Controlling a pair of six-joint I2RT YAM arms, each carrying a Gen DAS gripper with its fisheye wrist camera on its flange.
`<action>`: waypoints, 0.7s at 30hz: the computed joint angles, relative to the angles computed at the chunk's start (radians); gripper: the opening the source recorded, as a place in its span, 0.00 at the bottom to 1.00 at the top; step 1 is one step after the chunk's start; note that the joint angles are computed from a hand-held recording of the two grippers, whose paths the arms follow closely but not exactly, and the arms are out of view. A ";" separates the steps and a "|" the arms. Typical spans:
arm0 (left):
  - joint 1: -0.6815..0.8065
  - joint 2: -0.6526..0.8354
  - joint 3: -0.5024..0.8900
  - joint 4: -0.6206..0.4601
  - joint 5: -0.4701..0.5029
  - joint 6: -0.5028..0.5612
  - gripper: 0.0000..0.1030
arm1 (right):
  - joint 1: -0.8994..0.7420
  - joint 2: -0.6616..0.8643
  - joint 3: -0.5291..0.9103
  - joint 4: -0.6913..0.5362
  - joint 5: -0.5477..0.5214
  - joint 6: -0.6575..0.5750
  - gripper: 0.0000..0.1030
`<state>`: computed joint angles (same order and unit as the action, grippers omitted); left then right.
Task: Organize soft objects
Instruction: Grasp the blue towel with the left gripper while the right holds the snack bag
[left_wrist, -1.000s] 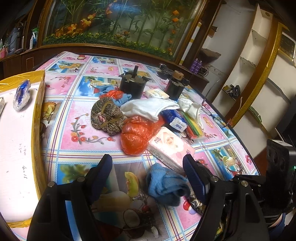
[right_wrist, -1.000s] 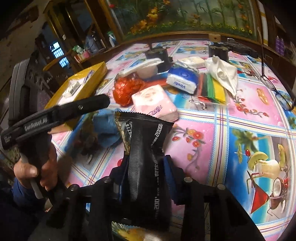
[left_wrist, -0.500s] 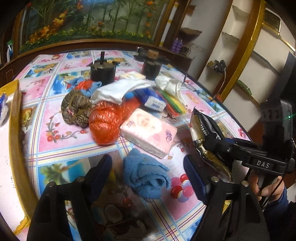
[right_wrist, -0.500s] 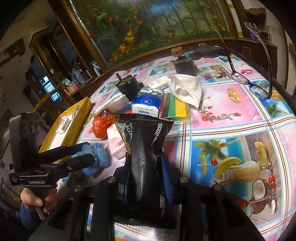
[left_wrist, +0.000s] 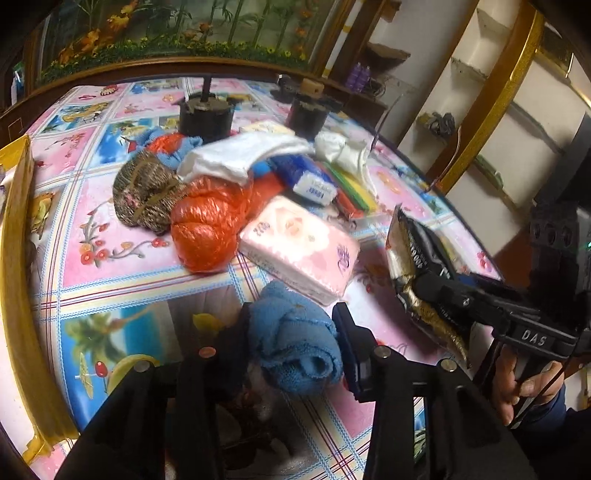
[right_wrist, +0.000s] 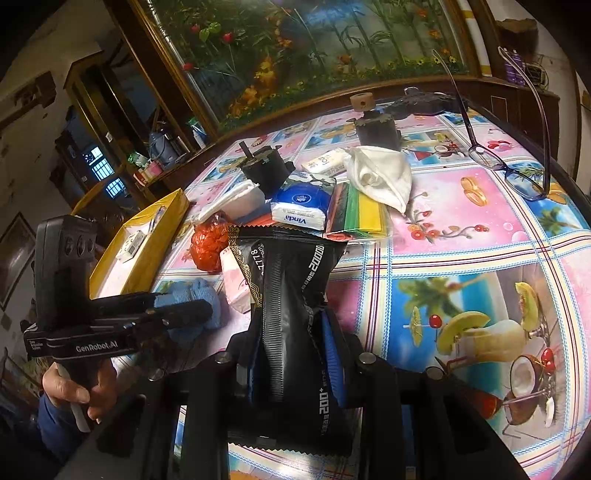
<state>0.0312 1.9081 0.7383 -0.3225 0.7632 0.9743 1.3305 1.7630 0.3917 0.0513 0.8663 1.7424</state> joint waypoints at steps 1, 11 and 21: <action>0.018 -0.007 -0.004 0.001 0.027 0.008 0.40 | 0.004 0.000 0.001 -0.005 0.006 0.005 0.31; 0.057 -0.048 -0.043 0.032 0.106 0.033 0.40 | 0.007 0.003 0.018 -0.029 0.020 0.022 0.31; 0.082 -0.055 -0.048 0.036 0.136 0.034 0.40 | -0.033 -0.016 0.044 0.005 0.004 -0.090 0.31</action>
